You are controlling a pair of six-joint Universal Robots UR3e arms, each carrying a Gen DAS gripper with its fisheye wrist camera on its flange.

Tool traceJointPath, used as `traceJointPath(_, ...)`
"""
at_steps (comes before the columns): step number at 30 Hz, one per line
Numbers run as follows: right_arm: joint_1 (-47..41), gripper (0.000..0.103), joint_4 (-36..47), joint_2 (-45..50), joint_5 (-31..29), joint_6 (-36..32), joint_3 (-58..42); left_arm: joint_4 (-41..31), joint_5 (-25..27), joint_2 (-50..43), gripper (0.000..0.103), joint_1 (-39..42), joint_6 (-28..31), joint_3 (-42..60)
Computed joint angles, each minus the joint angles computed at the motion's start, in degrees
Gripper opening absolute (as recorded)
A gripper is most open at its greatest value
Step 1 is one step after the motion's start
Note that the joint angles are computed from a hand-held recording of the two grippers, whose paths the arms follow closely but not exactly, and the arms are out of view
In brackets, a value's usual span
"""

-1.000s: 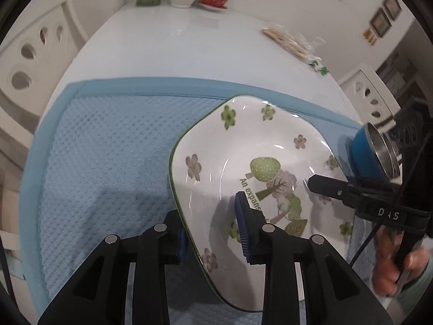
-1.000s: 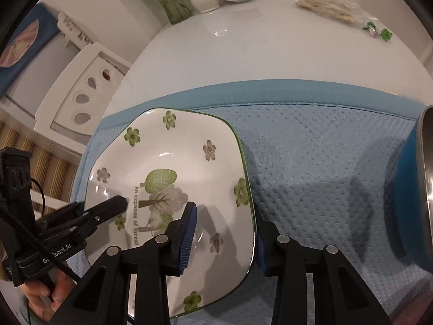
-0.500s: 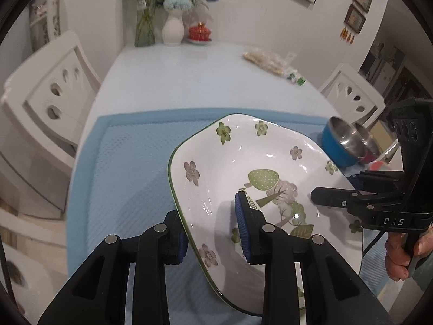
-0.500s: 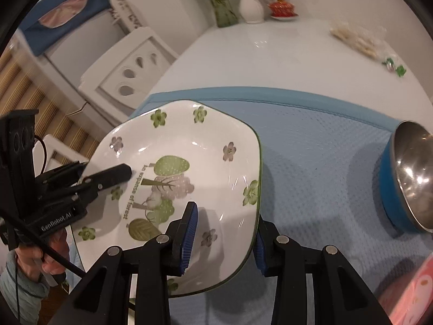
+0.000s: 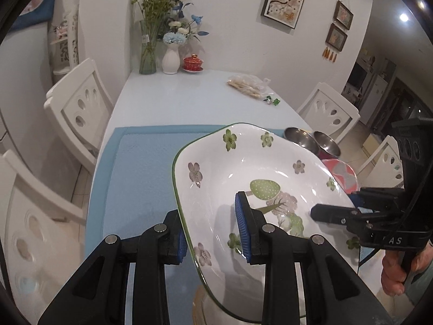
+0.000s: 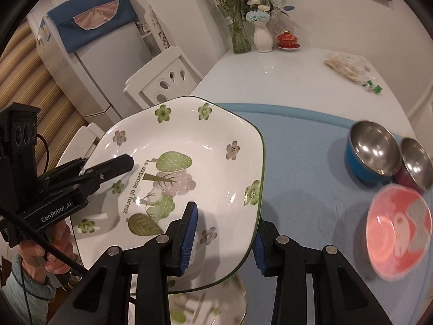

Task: Organize plates and bowls
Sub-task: 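Lift the smaller hexagonal plate and carry it toward the plate stack with both tools, then lower the smaller hexagonal plate onto the forest plate with both tools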

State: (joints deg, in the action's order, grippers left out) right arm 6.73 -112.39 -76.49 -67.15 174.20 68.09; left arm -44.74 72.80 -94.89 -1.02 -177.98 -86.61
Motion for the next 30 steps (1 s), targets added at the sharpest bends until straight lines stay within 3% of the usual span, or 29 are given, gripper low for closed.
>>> traceJointPath(14,-2.9,0.037,3.5,-24.6,0.3,-1.2,29.1,-4.3,0.5,15.1,0.026,-3.8,0.0,-18.6)
traceJointPath(30,-1.9,0.037,7.3,-28.4,-2.2,-3.1,38.5,-5.1,1.5,18.4,0.026,-6.0,-2.3,-29.0)
